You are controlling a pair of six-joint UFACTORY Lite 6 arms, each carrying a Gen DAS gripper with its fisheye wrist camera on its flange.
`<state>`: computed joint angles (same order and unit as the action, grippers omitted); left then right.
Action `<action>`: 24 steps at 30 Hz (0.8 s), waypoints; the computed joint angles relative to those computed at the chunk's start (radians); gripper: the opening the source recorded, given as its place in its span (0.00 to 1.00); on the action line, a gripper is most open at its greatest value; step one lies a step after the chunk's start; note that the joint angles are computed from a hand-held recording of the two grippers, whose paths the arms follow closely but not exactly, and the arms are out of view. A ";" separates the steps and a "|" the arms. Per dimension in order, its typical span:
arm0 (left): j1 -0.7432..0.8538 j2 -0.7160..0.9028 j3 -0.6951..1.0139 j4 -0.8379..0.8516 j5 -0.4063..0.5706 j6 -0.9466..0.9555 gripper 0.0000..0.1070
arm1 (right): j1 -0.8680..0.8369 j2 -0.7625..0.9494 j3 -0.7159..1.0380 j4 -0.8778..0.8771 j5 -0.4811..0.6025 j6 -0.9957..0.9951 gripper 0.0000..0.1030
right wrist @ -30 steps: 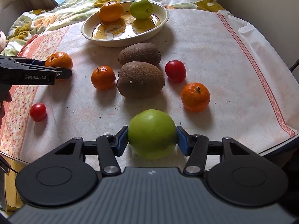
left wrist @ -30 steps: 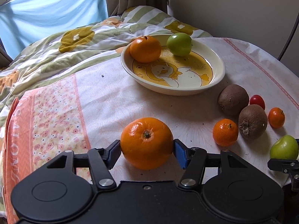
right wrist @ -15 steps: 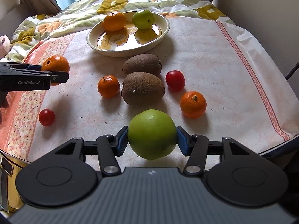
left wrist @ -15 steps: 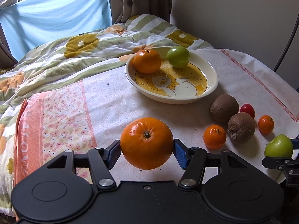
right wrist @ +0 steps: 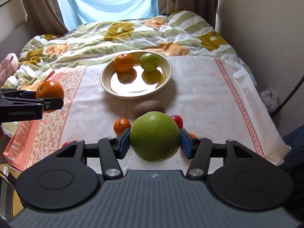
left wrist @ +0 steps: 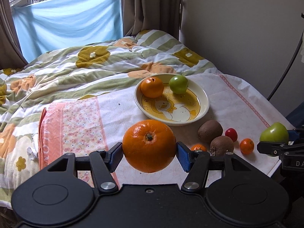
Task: Organize fruits
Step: 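Carry the orange and apple into the duck bowl while both tools open to release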
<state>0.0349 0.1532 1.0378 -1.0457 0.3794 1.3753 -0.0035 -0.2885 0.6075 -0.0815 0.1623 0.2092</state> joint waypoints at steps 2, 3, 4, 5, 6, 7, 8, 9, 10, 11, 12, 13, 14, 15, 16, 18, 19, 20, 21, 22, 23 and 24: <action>0.000 -0.030 0.006 0.041 0.012 -0.055 0.60 | -0.011 0.006 0.050 0.058 0.023 -0.078 0.67; -0.001 -0.041 0.012 0.058 0.016 -0.080 0.60 | -0.019 0.015 0.075 0.105 0.030 -0.134 0.67; -0.004 -0.051 0.018 0.077 0.017 -0.109 0.60 | -0.029 0.027 0.102 0.162 0.039 -0.198 0.67; -0.006 -0.056 0.029 0.095 0.019 -0.135 0.60 | -0.040 0.047 0.138 0.233 0.051 -0.278 0.67; -0.009 -0.059 0.038 0.108 0.019 -0.155 0.60 | -0.053 0.067 0.169 0.317 0.060 -0.370 0.67; -0.007 -0.060 0.050 0.115 0.024 -0.170 0.60 | -0.067 0.092 0.203 0.402 0.070 -0.465 0.67; -0.012 -0.059 0.061 0.128 0.024 -0.191 0.60 | -0.079 0.122 0.241 0.473 0.082 -0.547 0.67; -0.018 -0.054 0.074 0.141 0.022 -0.213 0.60 | -0.090 0.154 0.278 0.526 0.093 -0.611 0.67; -0.026 -0.047 0.087 0.154 0.017 -0.235 0.60 | -0.098 0.186 0.314 0.577 0.102 -0.673 0.67; -0.035 -0.039 0.100 0.169 0.010 -0.260 0.60 | -0.106 0.220 0.353 0.615 0.114 -0.720 0.67; -0.044 -0.026 0.116 0.187 0.003 -0.289 0.60 | -0.112 0.256 0.394 0.643 0.125 -0.759 0.67; -0.055 -0.011 0.134 0.207 -0.005 -0.320 0.60 | -0.119 0.297 0.439 0.674 0.136 -0.804 0.67; -0.066 0.005 0.151 0.223 -0.015 -0.348 0.60 | -0.124 0.336 0.483 0.696 0.147 -0.839 0.67; -0.080 0.027 0.175 0.251 -0.026 -0.391 0.60 | -0.129 0.373 0.524 0.711 0.158 -0.868 0.67; -0.094 0.054 0.205 0.293 -0.035 -0.450 0.60 | -0.134 0.419 0.576 0.726 0.173 -0.895 0.67; -0.116 0.111 0.268 0.361 -0.046 -0.550 0.60 | -0.145 0.518 0.691 0.748 0.210 -0.938 0.67; -0.125 0.142 0.301 0.392 -0.051 -0.593 0.60 | -0.150 0.570 0.749 0.755 0.228 -0.955 0.67; -0.136 0.172 0.332 0.421 -0.056 -0.635 0.60 | -0.155 0.623 0.811 0.756 0.246 -0.964 0.67; -0.146 0.209 0.372 0.452 -0.055 -0.682 0.60 | -0.160 0.674 0.871 0.756 0.266 -0.973 0.67; -0.154 0.247 0.414 0.487 -0.051 -0.731 0.60 | -0.163 0.723 0.931 0.750 0.284 -0.973 0.67; -0.165 0.284 0.454 0.527 -0.049 -0.784 0.60 | -0.165 0.787 1.010 0.737 0.310 -0.965 0.67; -0.176 0.319 0.493 0.574 -0.049 -0.839 0.60 | -0.170 0.844 1.082 0.730 0.337 -0.963 0.67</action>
<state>-0.1415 0.4721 1.5305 -0.4721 0.3304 0.5363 -0.1733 0.5555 1.6896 0.6482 0.4988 -0.7537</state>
